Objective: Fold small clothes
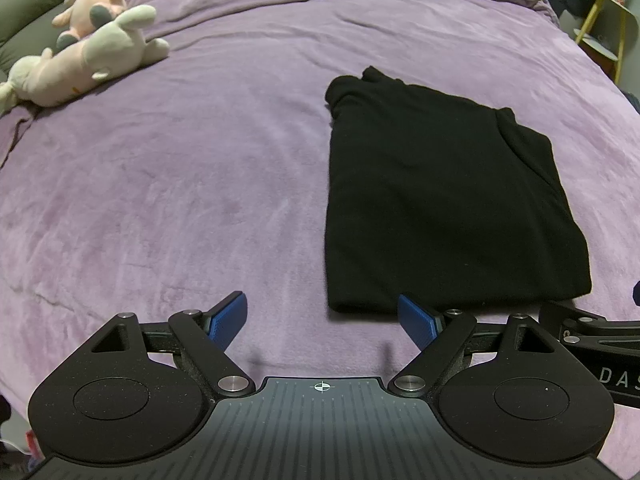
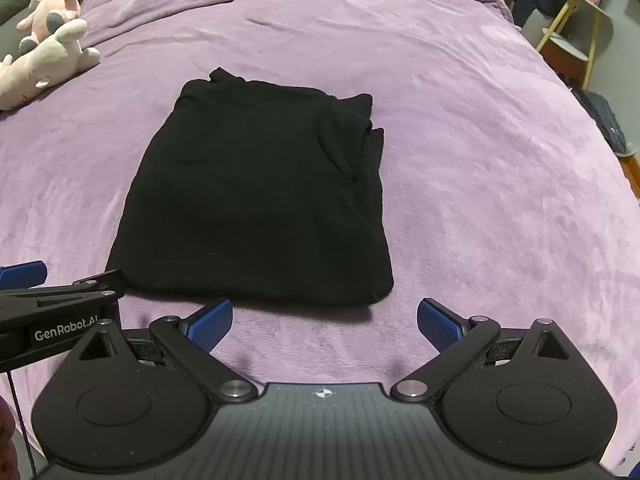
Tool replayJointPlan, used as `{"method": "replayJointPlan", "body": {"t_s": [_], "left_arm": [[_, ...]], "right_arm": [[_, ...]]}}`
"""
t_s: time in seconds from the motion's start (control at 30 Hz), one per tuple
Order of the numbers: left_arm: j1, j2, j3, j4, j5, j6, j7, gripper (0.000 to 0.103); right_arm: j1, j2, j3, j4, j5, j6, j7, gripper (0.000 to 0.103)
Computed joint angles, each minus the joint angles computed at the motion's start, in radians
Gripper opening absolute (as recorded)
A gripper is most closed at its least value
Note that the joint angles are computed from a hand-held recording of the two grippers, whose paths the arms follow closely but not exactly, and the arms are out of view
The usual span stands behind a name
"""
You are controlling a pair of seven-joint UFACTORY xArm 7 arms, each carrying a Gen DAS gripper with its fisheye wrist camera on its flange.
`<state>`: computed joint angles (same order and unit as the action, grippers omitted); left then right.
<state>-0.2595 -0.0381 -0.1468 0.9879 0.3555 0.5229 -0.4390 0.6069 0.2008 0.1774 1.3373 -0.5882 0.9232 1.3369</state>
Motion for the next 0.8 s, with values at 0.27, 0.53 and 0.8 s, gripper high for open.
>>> {"method": "replayJointPlan", "body": {"t_s": [0.27, 0.53, 0.8], "left_arm": [[-0.001, 0.005, 0.002, 0.004, -0.002, -0.001, 0.005, 0.088], [-0.002, 0.008, 0.003, 0.004, -0.001, -0.004, 0.007, 0.088], [-0.002, 0.008, 0.003, 0.003, 0.008, -0.008, 0.005, 0.088]], "right_arm": [[0.004, 0.005, -0.002, 0.004, -0.010, 0.003, 0.020, 0.099], [0.009, 0.012, -0.003, 0.016, -0.013, 0.019, 0.014, 0.099], [0.009, 0.015, -0.004, 0.020, -0.009, 0.024, 0.005, 0.099]]}}
